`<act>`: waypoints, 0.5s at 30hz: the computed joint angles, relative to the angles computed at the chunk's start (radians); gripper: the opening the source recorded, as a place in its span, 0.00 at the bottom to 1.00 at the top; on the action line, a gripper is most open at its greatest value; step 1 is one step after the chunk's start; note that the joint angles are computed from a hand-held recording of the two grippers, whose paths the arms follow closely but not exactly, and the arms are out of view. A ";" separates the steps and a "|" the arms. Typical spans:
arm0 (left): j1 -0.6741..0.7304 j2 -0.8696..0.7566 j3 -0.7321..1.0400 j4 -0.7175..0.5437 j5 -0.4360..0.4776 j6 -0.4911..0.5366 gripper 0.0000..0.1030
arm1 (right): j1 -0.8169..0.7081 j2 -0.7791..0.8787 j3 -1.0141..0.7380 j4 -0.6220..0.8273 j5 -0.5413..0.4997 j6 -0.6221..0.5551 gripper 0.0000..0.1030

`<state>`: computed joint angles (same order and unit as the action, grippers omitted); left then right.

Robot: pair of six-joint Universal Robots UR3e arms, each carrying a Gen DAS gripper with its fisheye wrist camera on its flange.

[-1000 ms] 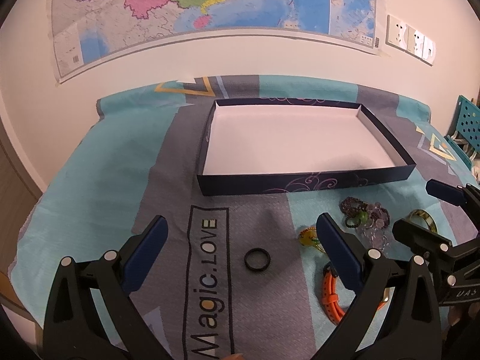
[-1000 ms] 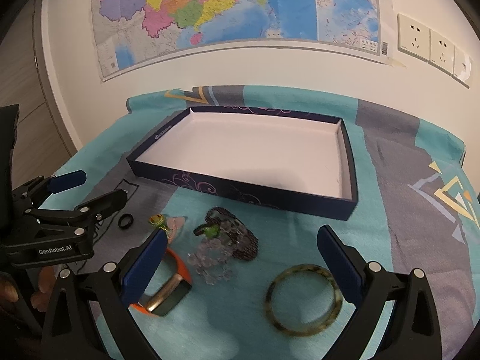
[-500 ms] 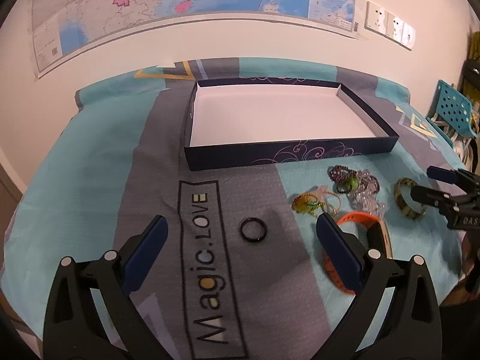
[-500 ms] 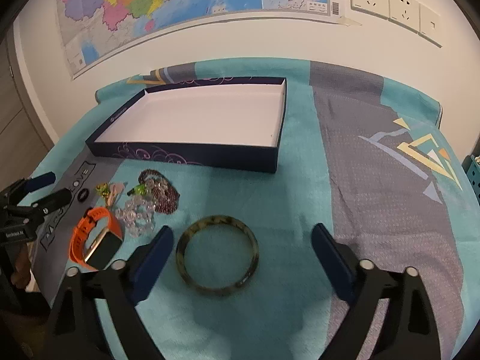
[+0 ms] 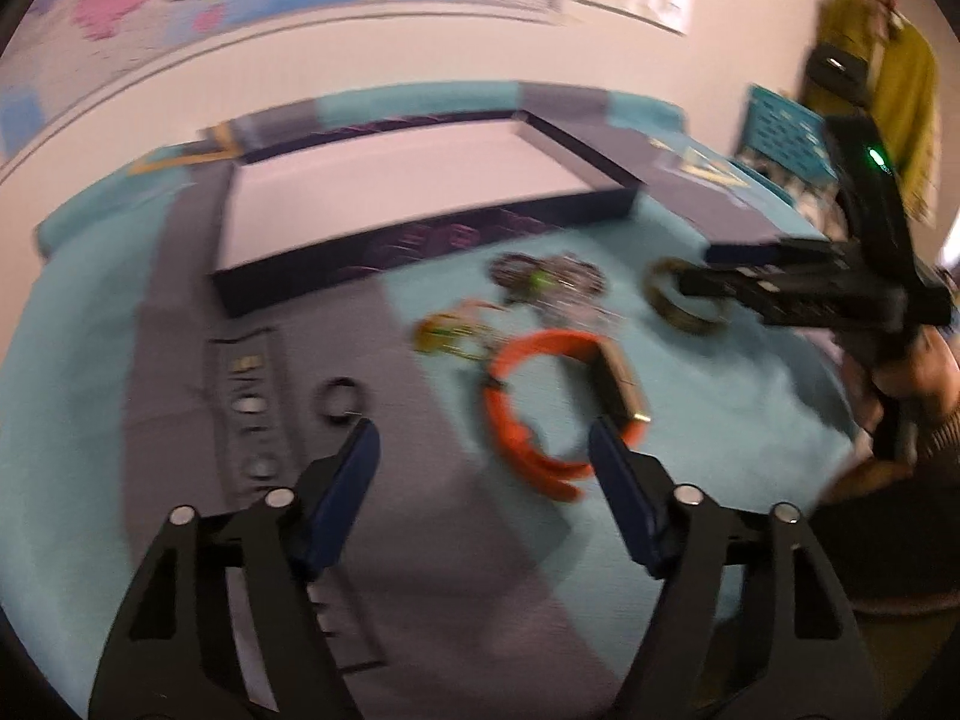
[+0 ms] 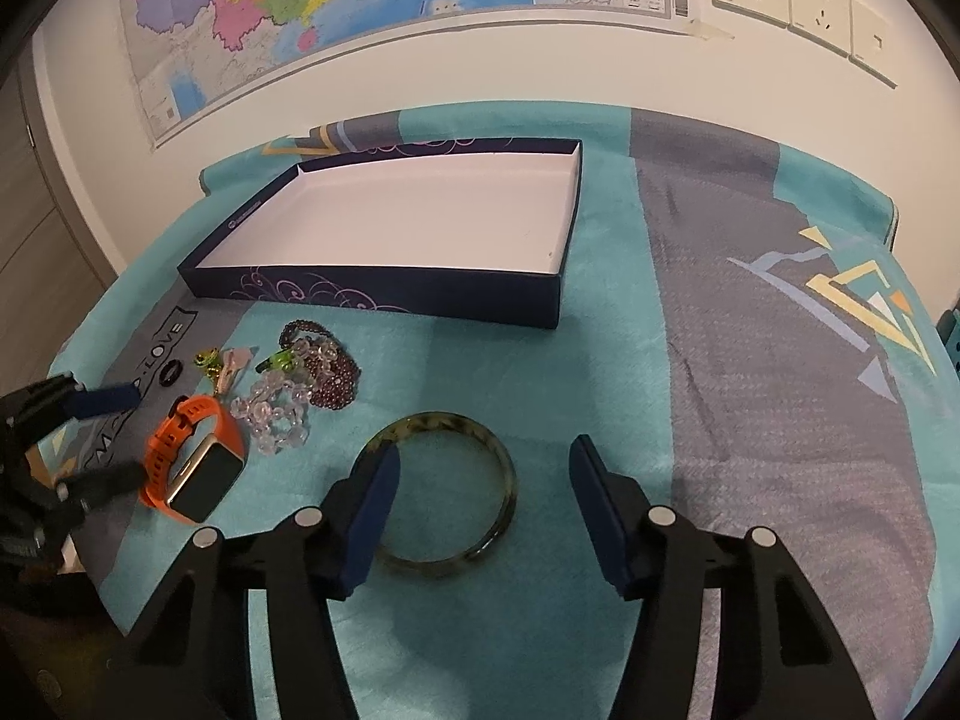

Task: Organize jewelry
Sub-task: 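Grasp the orange watch strap with the left tool while the right tool grasps the tortoiseshell bangle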

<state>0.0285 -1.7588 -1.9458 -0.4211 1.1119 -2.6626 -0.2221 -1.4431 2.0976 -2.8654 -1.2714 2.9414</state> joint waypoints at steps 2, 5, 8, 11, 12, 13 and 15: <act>-0.015 -0.013 0.016 -0.023 -0.004 0.013 0.63 | 0.001 0.003 -0.002 0.004 0.004 -0.003 0.51; -0.001 -0.026 0.044 -0.067 -0.041 0.019 0.52 | 0.003 0.007 -0.004 0.007 0.009 -0.001 0.49; 0.002 -0.054 0.088 -0.095 -0.010 0.004 0.29 | -0.001 0.006 -0.006 0.020 0.033 -0.002 0.42; 0.030 -0.063 0.123 -0.152 -0.032 0.012 0.26 | 0.000 0.007 -0.006 0.021 0.042 0.006 0.36; 0.026 -0.066 0.126 -0.135 -0.013 0.017 0.22 | -0.001 0.008 -0.008 0.024 0.047 0.012 0.32; 0.019 -0.068 0.129 -0.118 0.011 0.019 0.19 | -0.004 0.008 -0.009 0.028 0.057 0.017 0.30; 0.011 -0.076 0.141 -0.093 0.057 0.010 0.17 | -0.017 0.003 -0.006 0.045 0.090 0.018 0.22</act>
<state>0.0400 -1.8346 -1.8050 -0.5144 1.1690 -2.6528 -0.2393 -1.4400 2.0919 -2.8208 -1.1812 2.9594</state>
